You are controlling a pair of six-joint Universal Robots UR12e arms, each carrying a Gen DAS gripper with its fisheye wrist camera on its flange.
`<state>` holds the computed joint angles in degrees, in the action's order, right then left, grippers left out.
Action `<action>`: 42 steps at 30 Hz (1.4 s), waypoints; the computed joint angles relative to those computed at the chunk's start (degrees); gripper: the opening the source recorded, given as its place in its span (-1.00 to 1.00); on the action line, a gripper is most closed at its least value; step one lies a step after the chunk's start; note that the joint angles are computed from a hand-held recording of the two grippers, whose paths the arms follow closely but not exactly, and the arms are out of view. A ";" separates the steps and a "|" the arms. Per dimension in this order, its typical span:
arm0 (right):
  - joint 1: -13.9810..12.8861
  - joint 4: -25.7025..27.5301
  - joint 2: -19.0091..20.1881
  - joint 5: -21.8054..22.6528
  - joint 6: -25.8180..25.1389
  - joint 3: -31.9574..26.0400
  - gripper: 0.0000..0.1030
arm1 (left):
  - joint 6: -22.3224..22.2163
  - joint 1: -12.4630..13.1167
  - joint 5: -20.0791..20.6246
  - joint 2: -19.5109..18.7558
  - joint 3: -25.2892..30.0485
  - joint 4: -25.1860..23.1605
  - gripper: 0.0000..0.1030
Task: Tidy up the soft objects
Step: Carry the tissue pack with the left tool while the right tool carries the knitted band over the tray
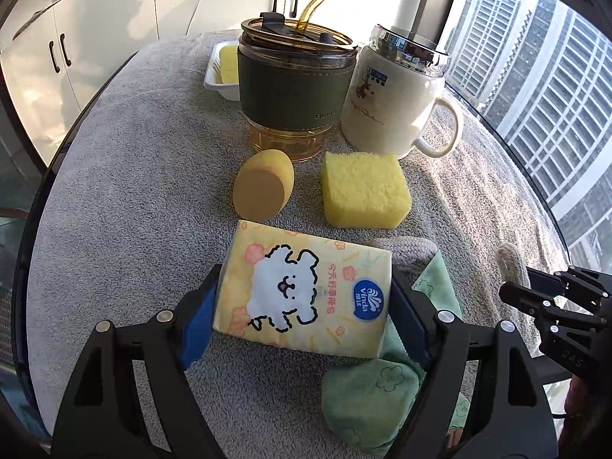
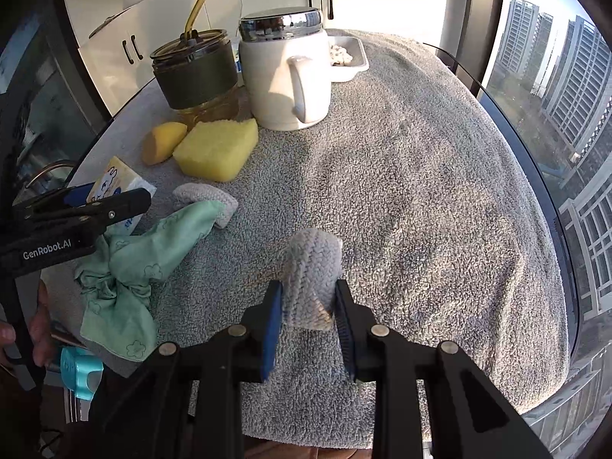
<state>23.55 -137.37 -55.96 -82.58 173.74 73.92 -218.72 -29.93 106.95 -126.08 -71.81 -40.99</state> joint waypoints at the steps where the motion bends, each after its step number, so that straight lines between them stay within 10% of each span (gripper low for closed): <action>1: -0.04 -0.02 0.08 -0.24 0.13 -0.13 -0.43 | -0.44 0.11 0.35 0.18 -0.31 0.19 0.53; 24: -2.01 2.13 3.68 -2.94 3.41 -6.72 -0.43 | -9.55 1.68 9.05 4.35 -4.86 -5.09 0.53; 42: -2.86 7.96 13.98 -8.72 3.76 -25.32 -0.43 | -11.44 5.76 12.75 4.06 -4.23 -7.56 0.53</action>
<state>20.69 -129.41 -41.97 -91.30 177.49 48.60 -230.16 -24.17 119.70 -122.02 -76.04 -48.55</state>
